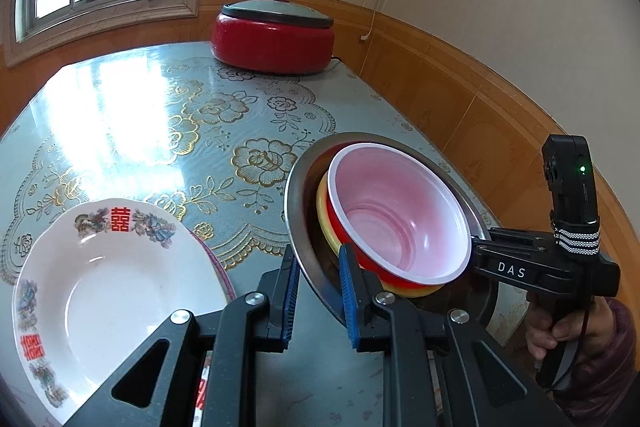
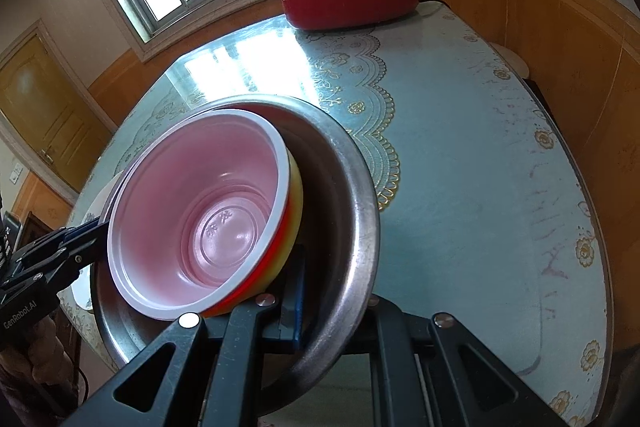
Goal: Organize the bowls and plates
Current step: 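Carry the steel bowl with the left gripper over the plate stack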
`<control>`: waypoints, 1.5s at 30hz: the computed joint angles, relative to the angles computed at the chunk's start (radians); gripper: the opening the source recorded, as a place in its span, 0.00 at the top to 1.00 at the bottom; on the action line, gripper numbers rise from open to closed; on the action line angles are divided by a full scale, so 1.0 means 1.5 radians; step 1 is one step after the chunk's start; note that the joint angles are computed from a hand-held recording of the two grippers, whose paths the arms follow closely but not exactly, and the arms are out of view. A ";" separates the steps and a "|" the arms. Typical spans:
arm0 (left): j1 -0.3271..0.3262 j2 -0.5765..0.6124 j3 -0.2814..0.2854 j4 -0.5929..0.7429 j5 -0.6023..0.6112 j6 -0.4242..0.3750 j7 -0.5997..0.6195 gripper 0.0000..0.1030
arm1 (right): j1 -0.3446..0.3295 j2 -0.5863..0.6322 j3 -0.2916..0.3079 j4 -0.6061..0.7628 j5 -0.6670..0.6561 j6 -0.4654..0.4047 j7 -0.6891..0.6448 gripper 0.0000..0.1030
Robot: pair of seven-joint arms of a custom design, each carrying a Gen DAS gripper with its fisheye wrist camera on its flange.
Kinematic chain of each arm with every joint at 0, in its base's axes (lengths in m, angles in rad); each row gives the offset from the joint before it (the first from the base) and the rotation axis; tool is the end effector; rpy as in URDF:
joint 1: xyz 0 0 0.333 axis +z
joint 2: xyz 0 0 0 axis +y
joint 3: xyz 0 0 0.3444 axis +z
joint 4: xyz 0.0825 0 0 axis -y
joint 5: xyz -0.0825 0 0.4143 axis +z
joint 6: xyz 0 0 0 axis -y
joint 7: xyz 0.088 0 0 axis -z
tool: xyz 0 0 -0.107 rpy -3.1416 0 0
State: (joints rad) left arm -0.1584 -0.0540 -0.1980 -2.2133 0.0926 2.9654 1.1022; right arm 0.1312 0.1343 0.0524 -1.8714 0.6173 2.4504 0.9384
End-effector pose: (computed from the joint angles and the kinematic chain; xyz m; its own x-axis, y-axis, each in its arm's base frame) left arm 0.5523 -0.2141 0.5085 -0.0756 -0.9664 0.2455 -0.7253 -0.1157 -0.6786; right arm 0.6529 0.1199 0.5050 0.4639 -0.8493 -0.2518 -0.7886 -0.2664 -0.5542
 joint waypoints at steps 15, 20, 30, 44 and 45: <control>-0.007 -0.080 0.054 -0.080 -0.166 0.024 0.179 0.80 | 0.056 -0.014 0.022 -0.003 -0.055 0.037 0.087 0.90; -0.014 -0.110 0.083 -0.109 -0.215 0.026 0.231 0.80 | 0.074 -0.009 0.032 0.006 -0.066 0.038 0.108 0.90; -0.039 -0.187 0.172 -0.169 -0.310 0.024 0.367 0.80 | 0.123 0.001 0.057 0.015 -0.093 0.071 0.151 0.89; -0.057 -0.242 0.265 -0.218 -0.464 -0.082 0.593 0.80 | 0.175 -0.012 0.065 -0.041 -0.158 0.120 0.305 0.89; -0.054 -0.236 0.263 -0.213 -0.476 -0.090 0.605 0.80 | 0.175 -0.013 0.065 -0.044 -0.163 0.121 0.318 0.89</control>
State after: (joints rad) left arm -0.2389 -0.4085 0.1961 -2.5335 -0.6215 2.8305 2.0104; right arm 0.3944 0.1153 0.1495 -1.9369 0.3727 2.6317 1.4155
